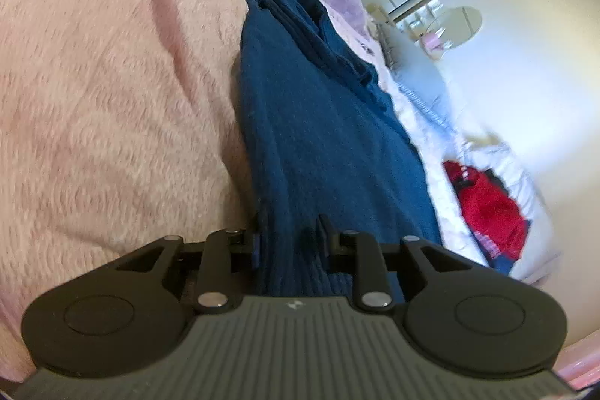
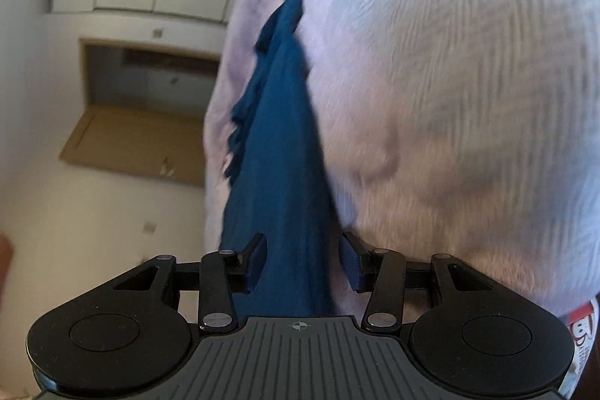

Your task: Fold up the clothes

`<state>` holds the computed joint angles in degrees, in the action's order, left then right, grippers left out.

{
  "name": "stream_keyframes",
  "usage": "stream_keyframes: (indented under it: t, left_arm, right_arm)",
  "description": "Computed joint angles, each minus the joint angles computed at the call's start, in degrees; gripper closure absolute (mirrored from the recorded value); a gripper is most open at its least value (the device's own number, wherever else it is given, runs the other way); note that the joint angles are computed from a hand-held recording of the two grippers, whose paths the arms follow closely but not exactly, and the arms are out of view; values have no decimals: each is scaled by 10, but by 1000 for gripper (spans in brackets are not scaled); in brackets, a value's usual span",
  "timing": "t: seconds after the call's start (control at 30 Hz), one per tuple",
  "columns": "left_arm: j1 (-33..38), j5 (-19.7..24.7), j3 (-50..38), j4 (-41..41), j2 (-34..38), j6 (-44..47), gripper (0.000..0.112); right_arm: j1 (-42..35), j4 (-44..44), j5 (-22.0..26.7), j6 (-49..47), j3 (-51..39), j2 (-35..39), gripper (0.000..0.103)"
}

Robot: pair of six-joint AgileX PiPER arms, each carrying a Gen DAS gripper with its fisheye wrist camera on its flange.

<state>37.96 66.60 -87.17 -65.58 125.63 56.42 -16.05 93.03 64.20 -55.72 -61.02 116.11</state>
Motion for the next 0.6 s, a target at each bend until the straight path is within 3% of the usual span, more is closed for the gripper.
stream_keyframes:
  t: [0.2, 0.23, 0.3, 0.43, 0.6]
  left_arm:
    - [-23, 0, -41, 9, 25, -43, 98]
    - [-26, -5, -40, 14, 22, -45, 101]
    - [-25, -13, -22, 16, 6, -36, 106]
    - [-14, -31, 35, -7, -35, -2, 107]
    - [5, -20, 94, -54, -92, 41, 107]
  right_arm:
    - [21, 1, -8, 22, -55, 34, 58]
    - [24, -13, -14, 32, -63, 32, 75]
    - [22, -29, -16, 48, -67, 27, 94]
    - [2, -44, -2, 74, -55, 13, 96]
    - [-27, -29, 25, 54, -37, -33, 97]
